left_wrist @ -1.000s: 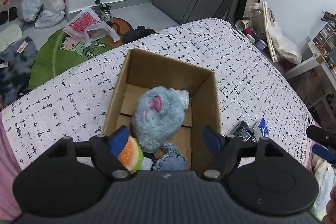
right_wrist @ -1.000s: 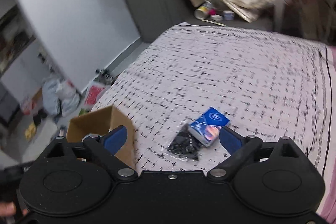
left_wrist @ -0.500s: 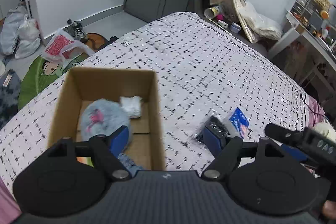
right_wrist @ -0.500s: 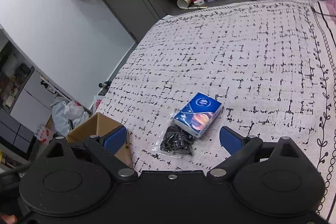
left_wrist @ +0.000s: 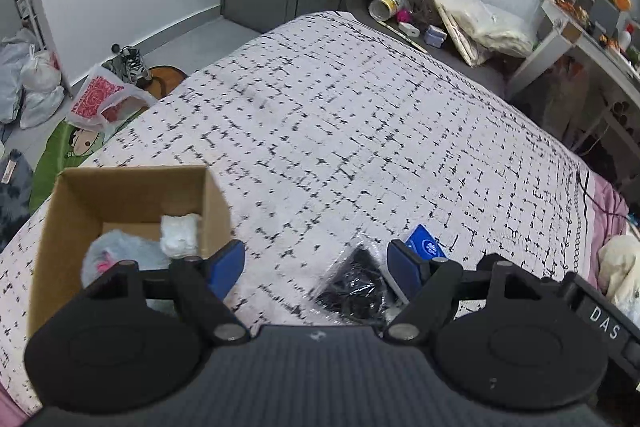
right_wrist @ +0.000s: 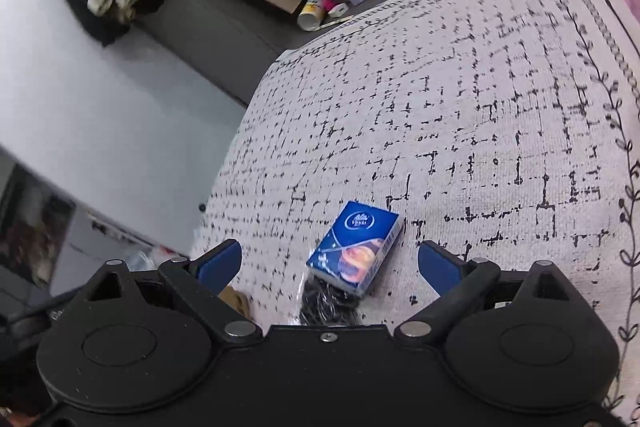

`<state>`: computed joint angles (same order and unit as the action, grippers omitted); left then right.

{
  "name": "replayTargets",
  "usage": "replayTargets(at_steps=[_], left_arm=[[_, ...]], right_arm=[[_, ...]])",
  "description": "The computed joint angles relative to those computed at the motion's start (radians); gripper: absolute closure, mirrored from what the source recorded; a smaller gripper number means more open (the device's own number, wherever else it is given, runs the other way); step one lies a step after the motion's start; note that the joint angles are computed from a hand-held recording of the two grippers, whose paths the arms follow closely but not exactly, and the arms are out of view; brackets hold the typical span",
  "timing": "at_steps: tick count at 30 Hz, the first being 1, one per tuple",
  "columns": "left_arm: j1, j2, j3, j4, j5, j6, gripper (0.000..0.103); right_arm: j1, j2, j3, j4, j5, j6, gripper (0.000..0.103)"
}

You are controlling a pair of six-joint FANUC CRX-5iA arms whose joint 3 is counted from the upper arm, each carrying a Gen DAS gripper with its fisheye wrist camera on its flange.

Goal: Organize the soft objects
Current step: 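Grasp the blue tissue pack with the right tool while the left grasps the black plastic bag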

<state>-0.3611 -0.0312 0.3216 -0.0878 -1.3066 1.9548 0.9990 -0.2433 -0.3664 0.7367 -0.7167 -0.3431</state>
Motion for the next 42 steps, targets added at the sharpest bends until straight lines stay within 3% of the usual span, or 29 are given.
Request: replayTargets(at_steps=[6,9,16,19,24,26,29,31,34,39,42], left_arm=[[0.005,-0.003,-0.075,0.019,0.074,0.035,0.026],[0.014,0.004,-0.099,0.033,0.088,0.025,0.026],[0.035,0.015,-0.136,0.064,0.126,0.013,0.026],[0.018,0.010,-0.148,0.027,0.165,0.002,0.026],[0.003,0.028,-0.131,0.001,0.172,0.001,0.026],[0.008,0.018,-0.151,0.027,0.208,-0.025,0.026],[0.008,0.013,-0.168,0.057,0.227,-0.046,0.026],[-0.004,0.013,-0.178,0.062,0.241,-0.070,0.026],[-0.006,0.022,-0.204,0.100,0.255,-0.120,0.026],[-0.027,0.075,-0.167,0.076,0.170,-0.104,0.026],[-0.033,0.086,-0.175,0.056,0.170,-0.101,0.026]], right_arm=[[-0.029,0.010,-0.033,0.029,0.056,-0.059,0.009],[-0.053,0.022,-0.033,-0.015,0.104,-0.041,0.010],[-0.089,0.067,-0.009,-0.133,0.157,0.025,0.019],[-0.106,0.081,-0.016,-0.180,0.208,0.029,0.022],[-0.126,0.107,-0.023,-0.169,0.271,0.041,0.031],[-0.129,0.113,-0.013,-0.193,0.261,0.058,0.054],[-0.139,0.106,-0.030,-0.175,0.260,0.000,0.072],[-0.136,0.097,-0.043,-0.104,0.211,-0.080,0.078],[-0.121,0.088,-0.056,0.030,0.095,-0.167,0.079],[-0.123,0.088,-0.054,0.036,0.067,-0.147,0.080],[-0.125,0.100,-0.043,0.028,0.073,-0.123,0.079]])
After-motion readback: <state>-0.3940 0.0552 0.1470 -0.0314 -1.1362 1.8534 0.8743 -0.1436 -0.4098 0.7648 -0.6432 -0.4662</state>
